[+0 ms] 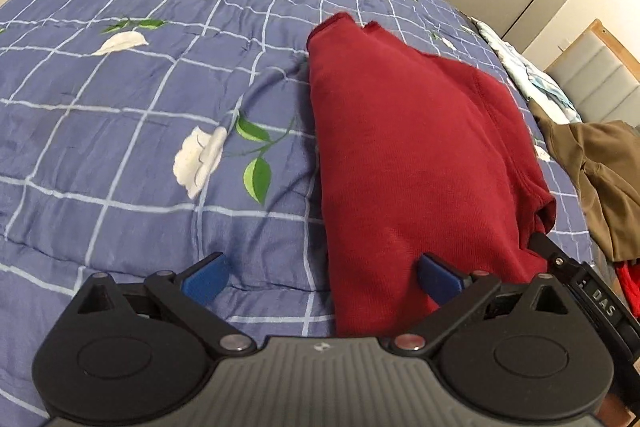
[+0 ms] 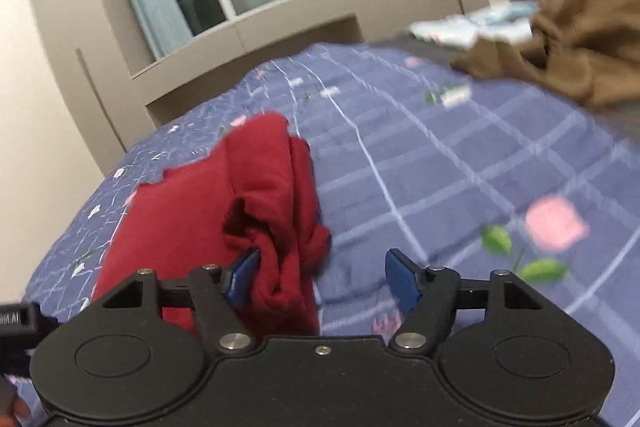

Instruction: Fold small clothes

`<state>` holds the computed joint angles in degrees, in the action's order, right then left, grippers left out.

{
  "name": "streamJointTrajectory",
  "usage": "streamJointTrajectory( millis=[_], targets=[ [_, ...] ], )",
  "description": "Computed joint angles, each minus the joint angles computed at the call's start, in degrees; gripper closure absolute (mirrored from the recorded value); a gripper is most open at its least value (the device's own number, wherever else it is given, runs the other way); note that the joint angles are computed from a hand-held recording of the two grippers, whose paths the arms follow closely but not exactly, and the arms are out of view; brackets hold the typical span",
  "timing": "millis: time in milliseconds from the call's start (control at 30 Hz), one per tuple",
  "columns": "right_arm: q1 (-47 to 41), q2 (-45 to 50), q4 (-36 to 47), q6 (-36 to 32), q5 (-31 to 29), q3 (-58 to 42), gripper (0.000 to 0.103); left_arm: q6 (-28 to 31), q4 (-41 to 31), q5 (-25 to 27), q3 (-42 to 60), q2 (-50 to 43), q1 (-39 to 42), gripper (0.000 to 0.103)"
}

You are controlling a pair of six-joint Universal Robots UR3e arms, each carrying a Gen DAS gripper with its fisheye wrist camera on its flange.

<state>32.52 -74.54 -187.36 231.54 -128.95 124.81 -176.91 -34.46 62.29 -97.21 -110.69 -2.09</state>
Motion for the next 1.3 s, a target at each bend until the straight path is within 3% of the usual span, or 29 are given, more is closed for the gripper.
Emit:
streamJointTrajectory(
  millis=[100,133,333,500,600,733,833,1033,1167,1233,1300],
  targets=[
    [-1.06,-0.17,-5.02,-8.75,-0.50,-0.74,0.010,-2.66,2.67,0.25,2.78,-1.42,-0.05,0.001],
    [-2.59,0.18,-6.33,-12.84,0.73,-1.85,0.008,-3.65,4.11,0.36,4.54,-2.81,-0.31,0.001],
    [-11.48,10.19,-7.28,-33.12,5.63,-16.02,0.007,-12.66,6.40,10.54,26.61,-17.11,-6.82,0.001],
    [-15.34,21.35,-3.83,-40.19,2.50,-28.86,0.005,-18.46,-1.60,18.35,51.32,-33.62,-10.61,0.001],
    [-17.15,25.29,-2.61,-41.30,3.54,-31.43,0.002,-19.59,-8.64,20.86,62.44,-40.83,-11.40,0.001],
    [-17.95,27.85,-6.89,-39.94,4.82,-29.56,0.001,-16.82,-1.16,24.61,58.41,-41.54,-12.93,0.000],
    [-19.41,27.26,-6.97,-38.14,7.85,-28.19,0.001,-16.29,-0.25,26.63,59.27,-42.73,-13.94,0.000],
    [-21.18,25.09,-7.51,-35.44,12.03,-25.52,0.001,-15.54,0.11,26.13,59.12,-42.69,-13.85,0.000],
    [-24.88,17.66,-2.59,-27.72,19.76,-20.01,0.001,-11.09,0.59,22.88,56.32,-40.79,-12.35,0.001],
    [-22.90,14.20,-0.44,-25.73,16.11,-18.62,0.001,-10.58,-0.32,22.70,52.28,-36.97,-11.80,0.001],
    [-19.14,12.43,-1.81,-26.67,10.73,-17.24,0.001,-13.24,3.57,22.23,43.22,-31.22,-11.12,0.001]
  ],
)
